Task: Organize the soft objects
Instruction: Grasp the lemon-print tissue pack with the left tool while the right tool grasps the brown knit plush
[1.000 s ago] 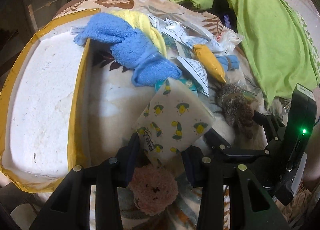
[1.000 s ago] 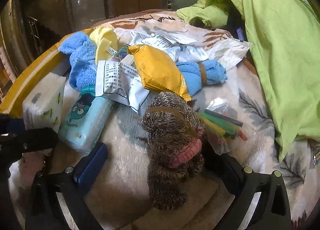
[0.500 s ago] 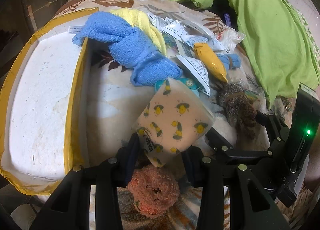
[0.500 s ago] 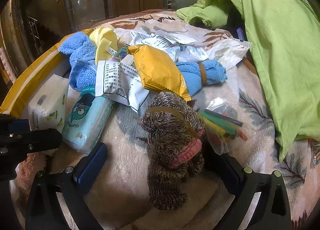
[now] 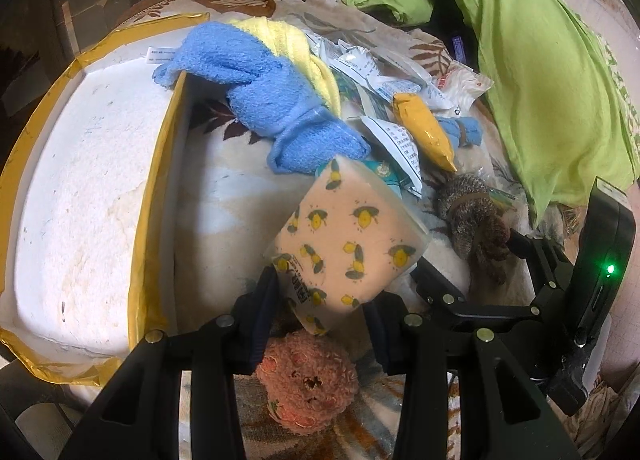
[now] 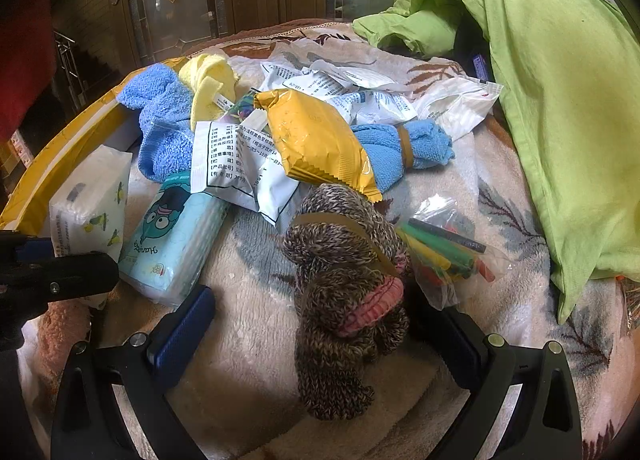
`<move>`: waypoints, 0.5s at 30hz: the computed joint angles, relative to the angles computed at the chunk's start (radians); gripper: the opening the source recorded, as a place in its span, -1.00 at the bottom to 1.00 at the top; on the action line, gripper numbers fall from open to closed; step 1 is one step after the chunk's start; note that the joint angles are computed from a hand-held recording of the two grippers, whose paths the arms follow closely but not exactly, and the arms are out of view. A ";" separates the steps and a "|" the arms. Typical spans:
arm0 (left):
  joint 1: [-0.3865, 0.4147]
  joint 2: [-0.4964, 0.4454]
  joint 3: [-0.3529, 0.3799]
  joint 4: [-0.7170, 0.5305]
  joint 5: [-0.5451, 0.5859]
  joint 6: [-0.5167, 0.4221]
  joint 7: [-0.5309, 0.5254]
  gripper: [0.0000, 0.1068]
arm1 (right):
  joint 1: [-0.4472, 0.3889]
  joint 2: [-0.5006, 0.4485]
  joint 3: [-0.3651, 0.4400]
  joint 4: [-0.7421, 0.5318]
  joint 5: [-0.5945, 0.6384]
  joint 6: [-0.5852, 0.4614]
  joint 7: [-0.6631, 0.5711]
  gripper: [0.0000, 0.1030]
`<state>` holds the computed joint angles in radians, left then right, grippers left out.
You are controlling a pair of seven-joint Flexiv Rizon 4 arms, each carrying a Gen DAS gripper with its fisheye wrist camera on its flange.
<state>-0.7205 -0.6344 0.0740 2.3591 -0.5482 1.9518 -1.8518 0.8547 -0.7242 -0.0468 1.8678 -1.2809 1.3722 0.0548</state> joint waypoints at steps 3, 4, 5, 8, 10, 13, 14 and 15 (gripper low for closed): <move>-0.004 -0.001 0.004 -0.002 0.001 -0.001 0.004 -0.24 | 0.000 0.001 0.001 0.001 0.004 -0.003 -0.005 0.99; 0.012 0.000 -0.007 0.000 0.012 0.005 0.001 -0.24 | 0.000 0.002 0.000 0.002 0.002 -0.002 -0.002 0.99; 0.025 0.002 -0.015 0.004 0.023 0.010 -0.002 -0.24 | 0.000 0.003 0.000 0.004 0.000 -0.001 0.000 0.99; 0.069 0.008 -0.045 0.021 0.059 0.035 -0.019 -0.24 | 0.002 -0.003 0.000 -0.003 0.010 -0.002 -0.009 0.99; 0.088 0.011 -0.058 0.028 0.076 0.043 -0.025 -0.24 | 0.002 -0.002 0.003 -0.002 0.017 -0.006 -0.016 0.99; 0.102 0.015 -0.064 0.036 0.094 0.054 -0.026 -0.24 | 0.002 -0.001 0.003 -0.001 0.022 -0.007 -0.020 0.99; 0.101 0.016 -0.063 0.037 0.095 0.053 -0.024 -0.24 | 0.005 -0.002 -0.002 -0.001 0.017 -0.002 -0.014 0.99; 0.104 0.017 -0.065 0.039 0.100 0.056 -0.023 -0.24 | 0.004 -0.002 -0.001 -0.001 0.019 -0.003 -0.016 0.99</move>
